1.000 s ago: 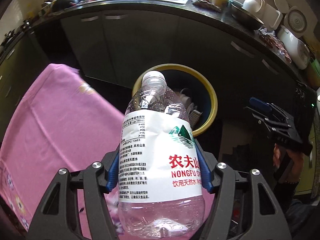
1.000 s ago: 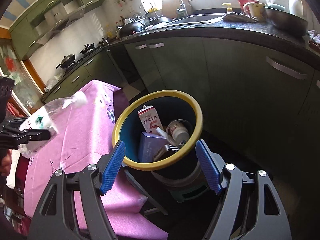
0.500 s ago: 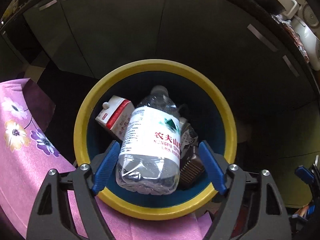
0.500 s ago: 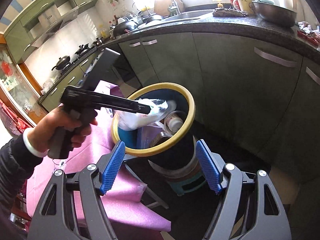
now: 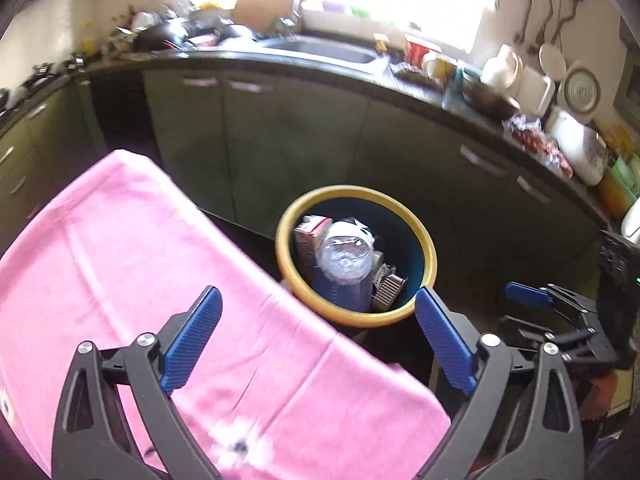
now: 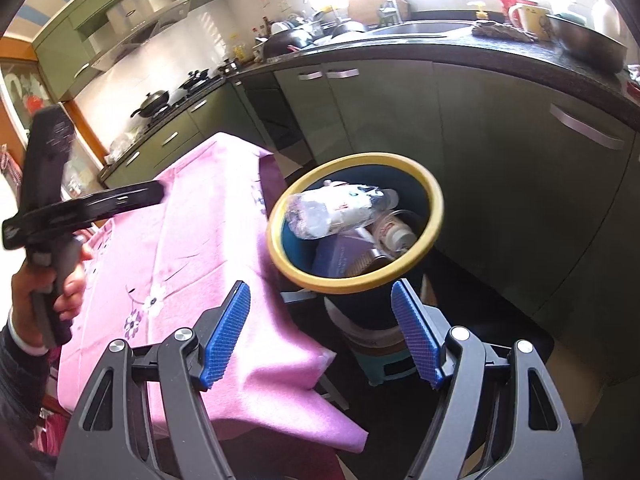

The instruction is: Collect trash

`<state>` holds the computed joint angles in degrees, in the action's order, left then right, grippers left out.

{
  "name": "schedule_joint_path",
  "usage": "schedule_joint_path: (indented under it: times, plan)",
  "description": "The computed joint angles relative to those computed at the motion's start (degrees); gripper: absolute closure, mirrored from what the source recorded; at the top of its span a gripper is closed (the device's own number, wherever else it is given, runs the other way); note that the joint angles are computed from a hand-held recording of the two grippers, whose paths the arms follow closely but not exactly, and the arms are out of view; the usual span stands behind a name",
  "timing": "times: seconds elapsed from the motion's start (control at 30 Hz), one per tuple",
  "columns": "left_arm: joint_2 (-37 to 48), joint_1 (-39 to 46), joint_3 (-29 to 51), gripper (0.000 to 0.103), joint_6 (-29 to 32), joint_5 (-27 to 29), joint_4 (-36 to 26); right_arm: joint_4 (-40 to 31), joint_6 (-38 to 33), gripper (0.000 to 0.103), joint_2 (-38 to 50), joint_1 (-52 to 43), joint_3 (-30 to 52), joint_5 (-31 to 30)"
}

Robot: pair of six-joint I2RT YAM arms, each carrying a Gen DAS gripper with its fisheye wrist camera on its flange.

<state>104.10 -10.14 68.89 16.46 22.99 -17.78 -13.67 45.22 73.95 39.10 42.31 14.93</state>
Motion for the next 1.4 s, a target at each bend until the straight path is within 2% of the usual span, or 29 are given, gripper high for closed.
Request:
schedule_joint_path:
  times: [0.17, 0.27, 0.37, 0.5, 0.63, 0.7, 0.8, 0.93, 1.03, 1.17, 1.4]
  plan:
    - [-19.94, 11.53, -21.1, 0.007, -0.77, 3.81, 8.89, 1.06, -0.46, 0.029, 2.48, 4.2, 2.2, 0.15]
    - [-31.43, 21.44, -29.57, 0.007, 0.55, 5.93, 8.17, 1.71, -0.84, 0.026, 4.1, 7.42, 3.93, 1.15]
    - [-39.3, 31.44, -34.63, 0.007, 1.87, 7.69, 6.72, 0.89, -1.37, 0.022, 5.87, 10.87, 6.49, 3.48]
    - [-45.51, 46.63, -37.49, 0.007, 3.59, 13.09, 4.91, 0.08, -2.15, 0.017, 7.53, 14.65, 9.24, 5.96]
    - [-50.51, 62.7, -38.51, 0.007, 6.08, 22.61, 0.62, -1.56, -1.87, 0.01, 7.53, 19.23, 10.75, 10.4]
    - [-52.31, 68.73, -38.32, 0.007, 8.38, 26.32, -2.53, -3.0, -1.29, 0.005, 7.32, 21.72, 11.64, 13.53]
    - [-53.6, 76.74, -37.33, 0.007, 14.9, 32.03, -8.46, -5.78, -0.29, 0.005, 6.78, 25.55, 12.98, 18.14]
    - [-53.91, 82.46, -36.56, 0.007, 22.18, 35.98, -14.73, -11.77, 2.28, 0.005, 7.35, 31.05, 16.38, 26.25]
    - [-52.78, 84.17, -35.84, 0.007, 26.7, 37.21, -19.01, -15.13, 3.67, 0.005, 7.51, 33.55, 18.0, 29.97]
    - [-53.29, 85.74, -36.46, 0.007, 31.57, 37.89, -23.03, -17.79, 5.05, 0.005, 7.6, 35.55, 19.12, 32.22]
    - [-54.51, 84.99, -37.23, 0.007, 33.42, 37.52, -24.66, -19.4, 5.44, 0.005, 7.42, 36.19, 20.16, 33.72]
